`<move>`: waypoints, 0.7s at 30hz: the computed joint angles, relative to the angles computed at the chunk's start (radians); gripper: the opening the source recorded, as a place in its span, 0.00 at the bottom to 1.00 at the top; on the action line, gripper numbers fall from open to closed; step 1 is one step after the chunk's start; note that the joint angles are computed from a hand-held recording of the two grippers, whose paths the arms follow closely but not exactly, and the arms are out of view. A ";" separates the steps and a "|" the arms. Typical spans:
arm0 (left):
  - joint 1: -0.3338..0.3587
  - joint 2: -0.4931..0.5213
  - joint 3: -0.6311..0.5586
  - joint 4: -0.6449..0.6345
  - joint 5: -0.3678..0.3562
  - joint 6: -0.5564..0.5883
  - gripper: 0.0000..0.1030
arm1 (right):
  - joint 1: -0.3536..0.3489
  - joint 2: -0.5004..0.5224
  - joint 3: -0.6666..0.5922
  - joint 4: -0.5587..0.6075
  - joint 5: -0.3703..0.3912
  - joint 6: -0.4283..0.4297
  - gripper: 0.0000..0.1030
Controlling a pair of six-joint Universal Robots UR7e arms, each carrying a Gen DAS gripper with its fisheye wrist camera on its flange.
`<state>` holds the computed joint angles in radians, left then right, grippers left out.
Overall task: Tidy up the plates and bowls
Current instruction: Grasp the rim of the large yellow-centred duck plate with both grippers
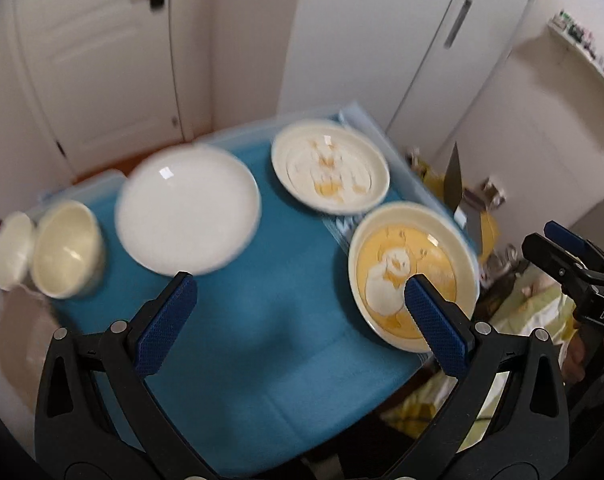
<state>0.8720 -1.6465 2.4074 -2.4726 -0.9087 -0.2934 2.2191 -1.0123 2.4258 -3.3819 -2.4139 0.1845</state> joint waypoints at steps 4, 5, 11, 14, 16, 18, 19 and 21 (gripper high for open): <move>0.038 0.121 -0.003 -0.054 -0.014 -0.027 0.95 | -0.153 -0.041 0.052 0.004 0.103 -0.070 0.88; 0.042 0.137 -0.001 -0.056 -0.022 -0.041 0.89 | -0.196 -0.049 0.060 0.008 0.136 -0.095 0.85; 0.071 0.301 -0.003 -0.132 -0.054 -0.129 0.67 | -0.424 -0.090 0.069 0.091 0.317 -0.284 0.56; 0.073 0.368 -0.008 -0.159 -0.045 -0.178 0.54 | -0.486 -0.101 0.061 0.143 0.373 -0.369 0.47; 0.075 0.394 -0.011 -0.169 -0.045 -0.204 0.47 | -0.520 -0.106 0.051 0.171 0.401 -0.417 0.36; 0.071 0.419 -0.014 -0.173 -0.041 -0.232 0.35 | -0.549 -0.114 0.041 0.202 0.434 -0.454 0.31; 0.070 0.425 -0.015 -0.172 -0.040 -0.239 0.31 | -0.556 -0.115 0.037 0.212 0.445 -0.468 0.27; 0.063 0.437 -0.017 -0.166 -0.038 -0.255 0.23 | -0.565 -0.116 0.028 0.232 0.460 -0.497 0.21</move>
